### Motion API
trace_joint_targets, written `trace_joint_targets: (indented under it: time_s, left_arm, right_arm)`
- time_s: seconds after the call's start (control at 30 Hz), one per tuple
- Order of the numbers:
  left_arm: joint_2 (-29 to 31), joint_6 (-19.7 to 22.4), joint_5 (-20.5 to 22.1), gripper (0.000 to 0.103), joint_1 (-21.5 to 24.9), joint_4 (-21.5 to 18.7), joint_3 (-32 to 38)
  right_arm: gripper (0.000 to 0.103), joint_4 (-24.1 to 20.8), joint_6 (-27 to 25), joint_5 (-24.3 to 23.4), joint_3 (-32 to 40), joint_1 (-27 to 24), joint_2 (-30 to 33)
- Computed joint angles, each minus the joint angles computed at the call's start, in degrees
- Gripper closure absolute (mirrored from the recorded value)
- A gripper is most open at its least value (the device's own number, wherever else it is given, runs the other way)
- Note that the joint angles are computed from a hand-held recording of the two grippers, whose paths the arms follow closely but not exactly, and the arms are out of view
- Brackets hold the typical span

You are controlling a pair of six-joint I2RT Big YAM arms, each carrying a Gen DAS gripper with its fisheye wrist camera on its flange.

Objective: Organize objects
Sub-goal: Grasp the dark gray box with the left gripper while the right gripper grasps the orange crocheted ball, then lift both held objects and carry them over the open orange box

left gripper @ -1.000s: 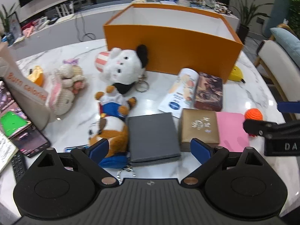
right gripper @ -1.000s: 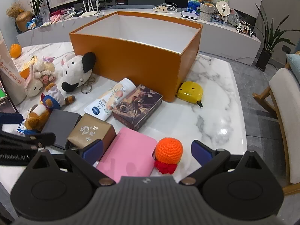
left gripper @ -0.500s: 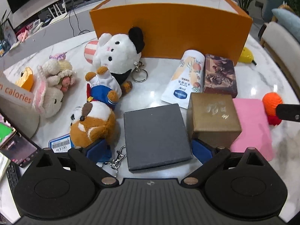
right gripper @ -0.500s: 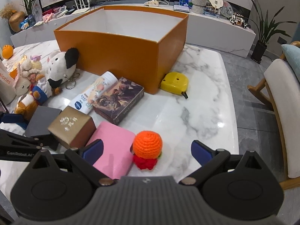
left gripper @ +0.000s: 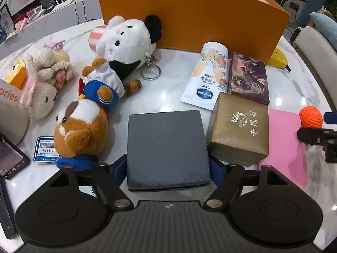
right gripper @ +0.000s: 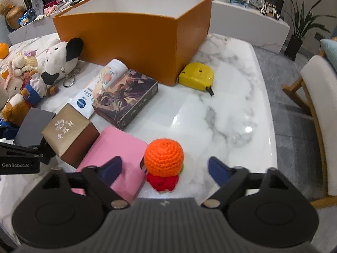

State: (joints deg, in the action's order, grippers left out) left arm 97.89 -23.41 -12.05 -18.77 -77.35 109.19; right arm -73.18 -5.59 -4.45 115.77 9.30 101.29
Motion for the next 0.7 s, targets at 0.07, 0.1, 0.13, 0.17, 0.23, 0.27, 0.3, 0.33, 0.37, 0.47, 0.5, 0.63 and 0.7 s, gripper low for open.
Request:
trace_joint_targets:
  time_s: [0.07,0.1,0.13,0.17,0.23,0.27,0.3,0.33,0.37,0.47,0.5,0.63,0.7]
  left_arm:
    - [-0.30,0.05,0.03,0.014,-0.08,0.45,-0.47]
    - [-0.26,0.18,-0.08,0.014,-0.16,0.45,-0.46]
    - [-0.35,0.39,-0.14,0.014,-0.22,0.41,-0.56]
    - [-0.49,0.55,-0.16,0.014,-0.27,0.39,-0.70]
    - [-0.91,0.82,-0.16,0.014,-0.31,0.57,-1.09]
    - [-1.08,0.95,-0.18,0.014,-0.33,0.42,-1.19]
    - [-1.30,1.08,-0.19,0.015,-0.34,0.29,-1.33]
    - [-1.66,1.18,-0.15,0.014,-0.31,0.41,-1.65]
    - [-2.01,1.23,-0.07,0.015,-0.27,0.60,-1.93]
    - [-3.13,1.41,0.14,0.015,-0.27,1.03,-2.59]
    - [-3.44,1.50,0.20,0.015,-0.30,1.03,-2.67]
    - [-4.53,1.41,-0.01,0.015,-0.49,1.13,-2.95]
    - [-4.86,1.21,-0.06,0.015,-0.48,1.09,-3.05]
  right_arm:
    - [0.032,-0.64,0.25,-0.40,0.51,-0.24,0.33]
    - [0.036,-0.51,0.11,-0.78,0.39,-0.36,0.24]
    - [0.038,-0.44,-0.11,-0.83,0.25,-0.41,0.13]
    - [0.044,-0.38,-0.28,-1.06,0.09,-0.48,-0.01]
    - [0.058,-0.72,-0.47,-1.17,0.29,-0.62,0.04]
    - [0.062,-1.53,-0.61,-1.12,0.83,-0.67,0.34]
    - [0.062,-1.96,-0.68,-1.04,1.02,-0.76,0.43]
    - [0.062,-2.04,-0.67,-1.15,1.06,-0.85,0.45]
    - [0.062,-2.20,-0.73,-1.27,1.12,-0.95,0.46]
    - [0.062,-2.32,-0.53,-2.09,1.15,-1.42,0.35]
    - [0.062,-2.41,-0.43,-2.22,1.24,-1.54,0.32]
    - [0.062,-2.59,0.14,-2.76,1.71,-2.10,0.14]
    - [0.062,-2.64,0.64,-3.10,1.99,-2.36,-0.06]
